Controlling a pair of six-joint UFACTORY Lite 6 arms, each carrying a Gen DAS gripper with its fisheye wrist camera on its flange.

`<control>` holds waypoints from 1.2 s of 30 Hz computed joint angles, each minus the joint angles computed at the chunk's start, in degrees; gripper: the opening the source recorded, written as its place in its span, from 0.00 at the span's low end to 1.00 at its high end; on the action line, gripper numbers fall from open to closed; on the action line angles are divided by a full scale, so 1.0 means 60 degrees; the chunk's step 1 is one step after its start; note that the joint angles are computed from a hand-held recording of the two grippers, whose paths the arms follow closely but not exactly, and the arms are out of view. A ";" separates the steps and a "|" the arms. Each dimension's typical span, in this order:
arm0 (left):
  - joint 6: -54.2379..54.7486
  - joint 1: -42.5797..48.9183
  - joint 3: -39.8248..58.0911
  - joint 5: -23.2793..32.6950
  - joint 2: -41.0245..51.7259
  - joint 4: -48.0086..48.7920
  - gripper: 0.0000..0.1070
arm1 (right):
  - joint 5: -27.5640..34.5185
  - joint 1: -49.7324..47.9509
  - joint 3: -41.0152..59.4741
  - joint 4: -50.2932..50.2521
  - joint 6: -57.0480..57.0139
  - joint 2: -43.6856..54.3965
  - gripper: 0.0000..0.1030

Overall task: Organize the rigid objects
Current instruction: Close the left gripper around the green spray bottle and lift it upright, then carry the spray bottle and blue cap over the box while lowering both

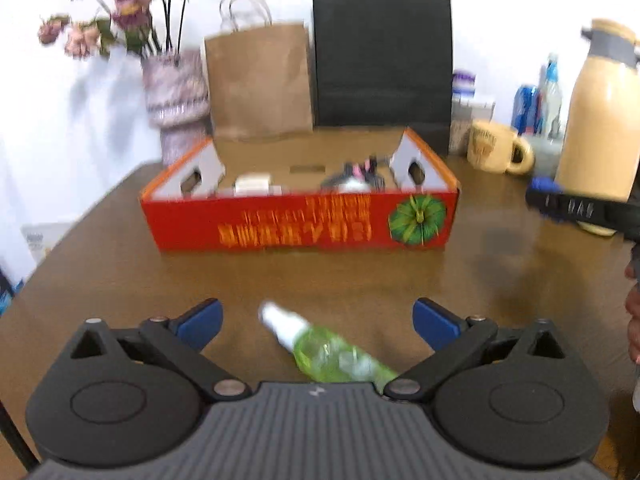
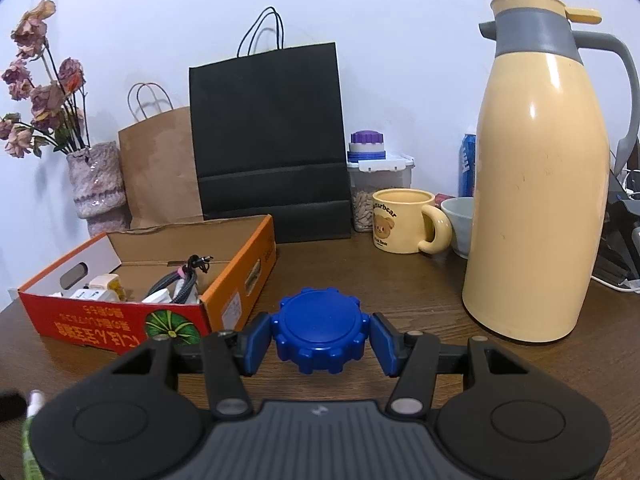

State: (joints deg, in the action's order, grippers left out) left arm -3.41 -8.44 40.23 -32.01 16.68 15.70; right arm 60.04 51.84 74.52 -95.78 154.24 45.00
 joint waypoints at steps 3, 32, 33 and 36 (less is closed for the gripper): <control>0.0798 -0.0786 0.0807 0.0888 0.0846 -0.1978 0.96 | 0.0091 0.0134 -0.0153 -0.0001 0.0072 -0.0110 0.52; -0.0422 0.1432 0.2843 0.0327 0.3034 0.1516 0.30 | -0.0420 0.0308 0.0433 0.0109 -0.0644 0.0367 0.52; -0.0501 0.1462 0.2825 0.0260 0.3043 0.1579 0.30 | -0.0443 0.0303 0.0456 0.0116 -0.0672 0.0383 0.52; -0.0680 0.1516 0.2839 0.0224 0.3050 0.1724 0.30 | -0.0494 0.0288 0.0551 0.0163 -0.0801 0.0457 0.52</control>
